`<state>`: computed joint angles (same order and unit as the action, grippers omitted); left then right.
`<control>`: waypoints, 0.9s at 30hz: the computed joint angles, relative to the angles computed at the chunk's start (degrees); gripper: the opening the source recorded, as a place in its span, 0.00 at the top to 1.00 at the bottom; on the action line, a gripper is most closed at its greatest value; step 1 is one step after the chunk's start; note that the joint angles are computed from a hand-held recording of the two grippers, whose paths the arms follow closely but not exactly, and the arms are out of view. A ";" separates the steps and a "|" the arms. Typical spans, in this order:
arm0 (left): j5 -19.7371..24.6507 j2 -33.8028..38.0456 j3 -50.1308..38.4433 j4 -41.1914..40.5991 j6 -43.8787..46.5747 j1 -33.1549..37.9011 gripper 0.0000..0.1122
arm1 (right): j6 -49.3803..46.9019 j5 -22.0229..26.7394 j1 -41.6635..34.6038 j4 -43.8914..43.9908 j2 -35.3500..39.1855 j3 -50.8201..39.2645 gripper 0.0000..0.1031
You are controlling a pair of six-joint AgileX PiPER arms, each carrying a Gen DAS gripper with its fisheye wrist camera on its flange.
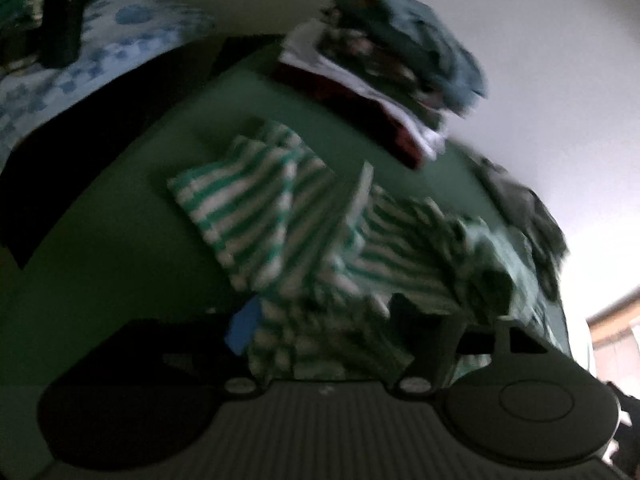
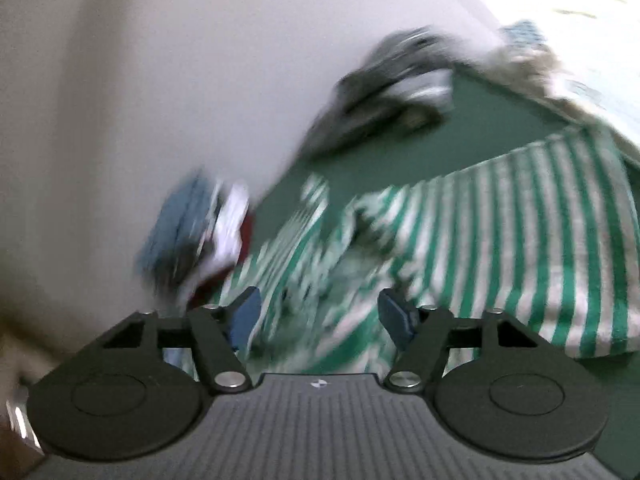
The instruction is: Fold clothes
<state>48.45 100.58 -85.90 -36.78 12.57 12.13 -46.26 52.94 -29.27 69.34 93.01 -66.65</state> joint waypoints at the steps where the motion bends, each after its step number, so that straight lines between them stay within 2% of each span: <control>1: 1.38 -0.72 0.84 -1.32 2.05 0.05 0.29 | -1.48 2.66 0.04 -2.84 -0.46 -1.17 0.34; 4: 5.35 -1.68 2.17 -3.06 6.79 -1.26 0.29 | -9.02 2.07 6.44 -15.48 -5.62 0.34 0.34; 5: 6.50 -1.21 1.71 -2.26 7.60 -2.69 0.33 | -10.62 2.05 8.95 -18.88 -6.38 0.95 0.36; 6: 5.98 -0.81 1.25 0.40 7.26 -5.00 0.35 | -11.58 1.85 11.03 -20.40 -6.28 1.24 0.39; 8: 1.83 0.10 0.79 6.18 4.56 -9.78 0.37 | -11.91 0.17 15.50 -23.31 -5.50 1.23 0.54; 10: -3.83 1.12 0.13 11.83 0.04 -13.55 0.37 | -10.16 -5.23 19.03 -24.03 -4.05 0.81 0.55; 12: -6.29 4.30 -4.17 18.94 -8.60 -15.49 0.37 | -5.04 -15.19 22.18 -25.41 -2.47 0.49 0.55; 13: -6.60 6.06 -6.72 22.41 -13.25 -15.99 0.37 | 0.06 -19.52 23.35 -27.22 -1.22 -0.60 0.55; 15: -3.65 9.79 -12.70 25.48 -18.56 -15.29 0.42 | 9.60 -23.47 23.65 -29.14 1.14 -3.62 0.55; 16: -2.40 10.87 -14.60 24.50 -18.74 -14.43 0.43 | 13.75 -25.33 23.70 -29.93 2.32 -5.06 0.55; 18: -3.47 9.54 -13.04 22.65 -16.55 -13.06 0.43 | 15.64 -27.62 24.05 -31.80 1.78 -5.48 0.51; 19: -4.20 8.38 -11.61 22.31 -14.80 -12.47 0.40 | 13.37 -27.50 23.63 -31.01 0.89 -4.78 0.45; 20: -4.90 6.90 -9.69 21.45 -12.11 -12.04 0.39 | 10.51 -27.30 23.12 -29.70 0.04 -4.06 0.44; 24: -4.99 0.20 -1.06 16.56 0.49 -9.96 0.31 | 3.74 -23.83 22.31 -30.78 -2.37 -1.39 0.43; 25: -5.19 -1.49 1.29 16.40 2.81 -9.84 0.27 | 3.41 -23.98 22.51 -32.34 -3.36 0.21 0.43; 27: -7.78 -3.31 5.07 20.17 2.36 -11.36 0.25 | 2.82 -24.65 22.30 -35.23 -5.16 3.60 0.43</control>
<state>40.67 97.27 -80.83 -16.61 14.94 0.78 -43.45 28.29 -6.97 34.11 87.84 -63.06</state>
